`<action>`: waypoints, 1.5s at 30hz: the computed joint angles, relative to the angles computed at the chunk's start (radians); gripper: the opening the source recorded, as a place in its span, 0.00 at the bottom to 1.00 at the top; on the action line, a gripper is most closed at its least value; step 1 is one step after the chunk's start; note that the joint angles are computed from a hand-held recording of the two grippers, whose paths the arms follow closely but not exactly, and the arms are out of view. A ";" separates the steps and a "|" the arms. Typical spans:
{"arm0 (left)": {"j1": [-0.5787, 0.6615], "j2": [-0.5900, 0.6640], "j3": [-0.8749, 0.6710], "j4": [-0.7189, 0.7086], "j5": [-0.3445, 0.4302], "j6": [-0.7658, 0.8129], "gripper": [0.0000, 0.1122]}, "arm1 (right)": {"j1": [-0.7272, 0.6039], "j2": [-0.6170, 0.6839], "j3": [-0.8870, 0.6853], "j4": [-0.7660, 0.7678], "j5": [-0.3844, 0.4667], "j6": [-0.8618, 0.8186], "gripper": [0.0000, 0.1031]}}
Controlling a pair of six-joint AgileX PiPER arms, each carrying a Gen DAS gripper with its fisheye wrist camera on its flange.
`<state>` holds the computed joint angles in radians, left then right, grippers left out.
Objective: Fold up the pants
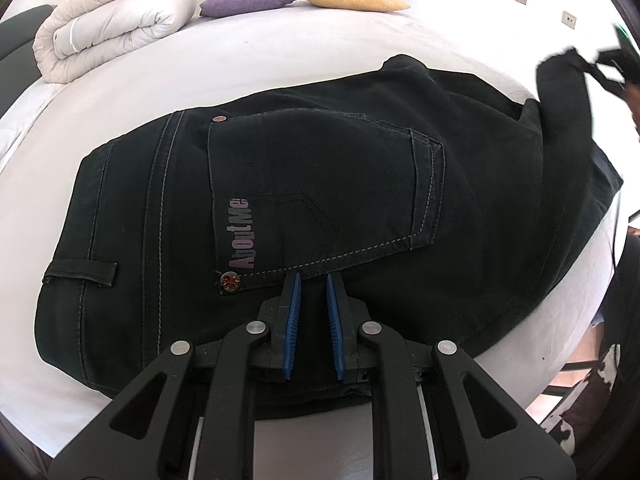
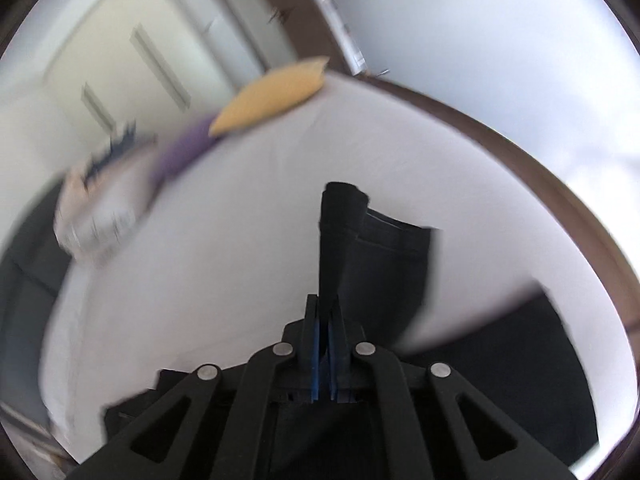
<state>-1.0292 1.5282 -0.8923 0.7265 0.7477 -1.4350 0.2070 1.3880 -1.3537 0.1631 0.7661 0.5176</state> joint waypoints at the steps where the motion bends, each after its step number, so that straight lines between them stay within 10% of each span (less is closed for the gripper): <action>1: 0.005 -0.002 -0.001 -0.006 -0.005 0.002 0.12 | -0.047 -0.077 0.099 0.039 -0.030 -0.022 0.04; 10: 0.078 -0.064 0.032 -0.072 -0.090 -0.024 0.12 | -0.552 -0.418 0.672 0.651 0.030 -0.481 0.11; 13: 0.093 -0.066 0.016 -0.110 -0.083 -0.034 0.12 | -0.552 -0.388 0.709 0.859 0.001 -0.562 0.68; 16: 0.095 -0.064 -0.001 -0.129 -0.065 -0.059 0.12 | -0.450 -0.391 0.725 0.857 -0.107 -0.507 0.71; 18: 0.101 -0.061 -0.011 -0.141 -0.062 -0.088 0.12 | -0.432 -0.378 0.762 0.943 -0.138 -0.576 0.70; 28: 0.120 -0.065 0.023 -0.073 -0.172 -0.252 0.12 | -0.488 -0.198 0.841 1.260 -0.128 -0.958 0.03; 45: 0.148 -0.076 0.068 -0.087 -0.247 -0.165 0.12 | -0.702 -0.314 0.914 1.110 -0.032 -0.973 0.01</action>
